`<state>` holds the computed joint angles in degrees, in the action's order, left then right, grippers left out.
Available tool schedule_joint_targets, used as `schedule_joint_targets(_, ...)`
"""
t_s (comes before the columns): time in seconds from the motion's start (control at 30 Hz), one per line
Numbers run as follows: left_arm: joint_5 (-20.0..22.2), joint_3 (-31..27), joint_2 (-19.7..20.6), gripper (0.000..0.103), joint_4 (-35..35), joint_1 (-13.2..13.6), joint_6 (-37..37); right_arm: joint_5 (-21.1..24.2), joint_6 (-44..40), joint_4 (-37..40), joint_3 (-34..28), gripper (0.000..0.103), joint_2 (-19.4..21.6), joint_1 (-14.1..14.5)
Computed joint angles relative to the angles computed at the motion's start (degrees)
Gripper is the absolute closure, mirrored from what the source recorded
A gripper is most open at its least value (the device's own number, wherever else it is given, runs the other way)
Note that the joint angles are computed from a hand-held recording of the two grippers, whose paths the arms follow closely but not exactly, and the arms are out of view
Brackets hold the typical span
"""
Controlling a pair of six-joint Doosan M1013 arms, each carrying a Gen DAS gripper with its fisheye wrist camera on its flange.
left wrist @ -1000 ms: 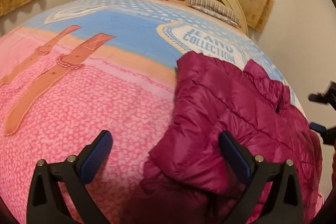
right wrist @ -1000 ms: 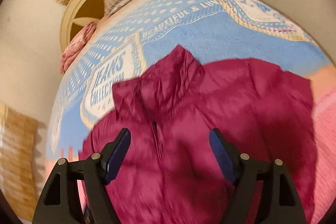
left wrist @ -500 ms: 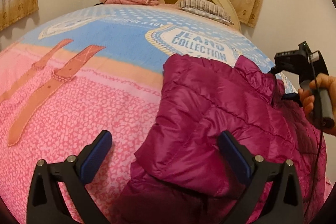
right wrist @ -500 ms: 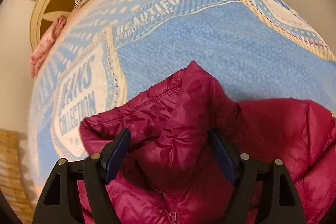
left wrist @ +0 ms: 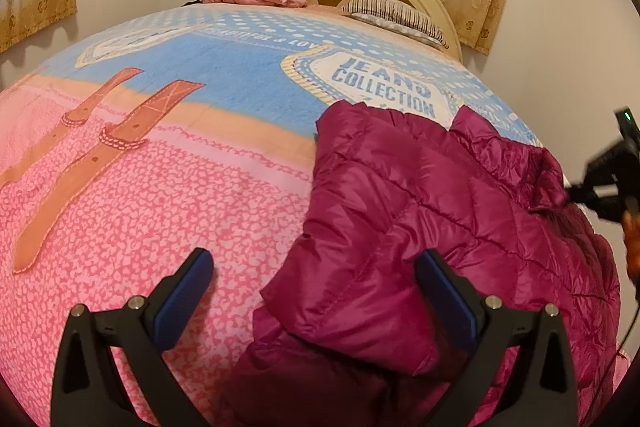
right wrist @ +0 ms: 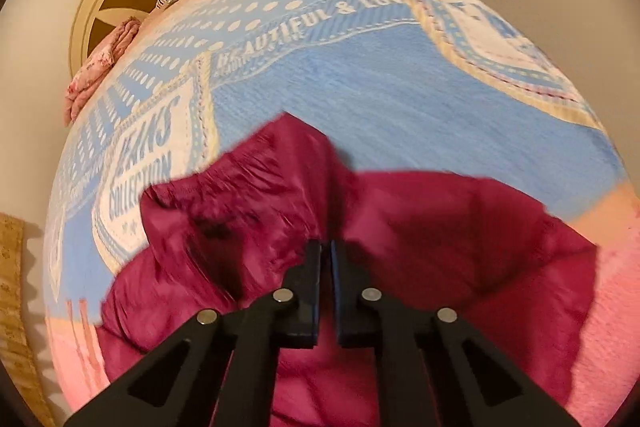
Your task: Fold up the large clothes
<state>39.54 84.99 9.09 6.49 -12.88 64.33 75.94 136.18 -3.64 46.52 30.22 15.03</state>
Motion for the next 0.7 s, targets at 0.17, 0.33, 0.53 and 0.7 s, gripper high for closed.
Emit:
schedule_joint_targets(0.17, 0.44, -0.08, 0.05, 0.000, -0.42, 0.06, 0.42, -1.37, -0.04, -1.65, 8.82, 0.100, -4.38, -0.12)
schedule_joint_targets(0.33, 0.58, -0.11, 0.08, 0.000, -0.48, 0.09, 0.61, -11.74, 3.31, -1.48, 15.70, 0.101, -8.37, -0.47)
schedule_joint_targets(0.53, 1.05, -0.43, 0.35, 0.000, -0.03, -0.04, 0.77, -8.89, -3.35, 1.73, 4.03, 0.073, -3.27, -0.67)
schedule_joint_targets(0.7, 1.11, -0.57, 0.53, 0.000, -1.30, 0.14, 1.48, -8.42, -2.39, 2.45, -1.72, 0.013, 0.70, -0.96)
